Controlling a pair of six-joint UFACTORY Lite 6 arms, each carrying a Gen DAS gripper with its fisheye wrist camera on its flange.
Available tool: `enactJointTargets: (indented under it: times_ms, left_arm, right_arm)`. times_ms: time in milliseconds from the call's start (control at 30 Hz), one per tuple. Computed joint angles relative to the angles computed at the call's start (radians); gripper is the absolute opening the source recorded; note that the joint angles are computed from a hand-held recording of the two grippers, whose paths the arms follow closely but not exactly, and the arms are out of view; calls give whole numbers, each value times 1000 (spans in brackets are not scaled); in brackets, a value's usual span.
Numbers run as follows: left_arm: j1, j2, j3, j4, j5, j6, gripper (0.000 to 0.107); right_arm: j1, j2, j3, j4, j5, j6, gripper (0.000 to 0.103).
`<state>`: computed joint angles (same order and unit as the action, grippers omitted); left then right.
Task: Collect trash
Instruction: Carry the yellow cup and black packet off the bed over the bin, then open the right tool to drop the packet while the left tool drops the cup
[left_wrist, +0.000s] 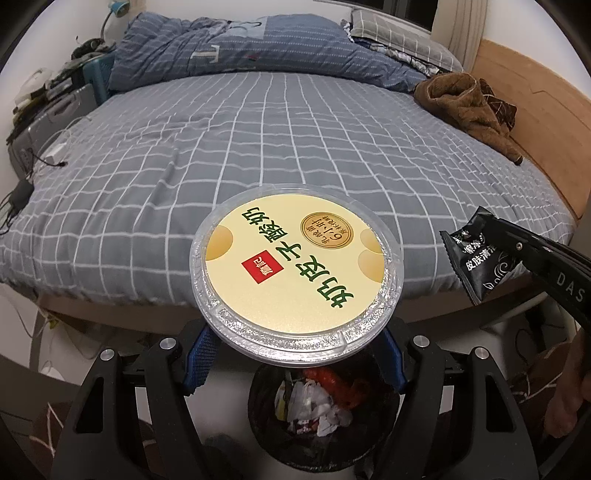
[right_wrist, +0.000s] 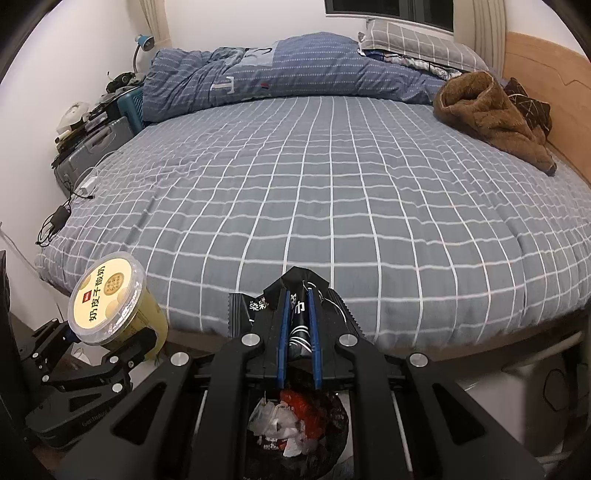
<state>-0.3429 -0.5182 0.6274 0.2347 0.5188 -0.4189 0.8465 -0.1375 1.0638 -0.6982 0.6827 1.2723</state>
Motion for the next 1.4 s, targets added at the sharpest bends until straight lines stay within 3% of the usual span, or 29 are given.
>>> enactJointTargets:
  times_ms: [300,467,833,1167,1300,1400]
  left_arm:
    - [-27,-167,-34,-7,165,-15,70]
    - [-6,-225,-85,-42,189,17,70]
    - [172,-338,-294,-185,141,236,70]
    - [312,-225,-381,-278,-2,429,70]
    - [335,-185,-383,-297,-34,463,70]
    - [336,-154,-379,-312,-59,478,70]
  right_arm:
    - [144,-61,-10,-11,127,103,10]
    - [205,-53,-20,-5,138,149,10]
    - [237,64,-138,46,-23,204,10]
    - [225,250,-97,116,-160,150,11]
    - [224,307,-62,96,-167,160,22]
    - [215,292,-86,87,-171,172,39]
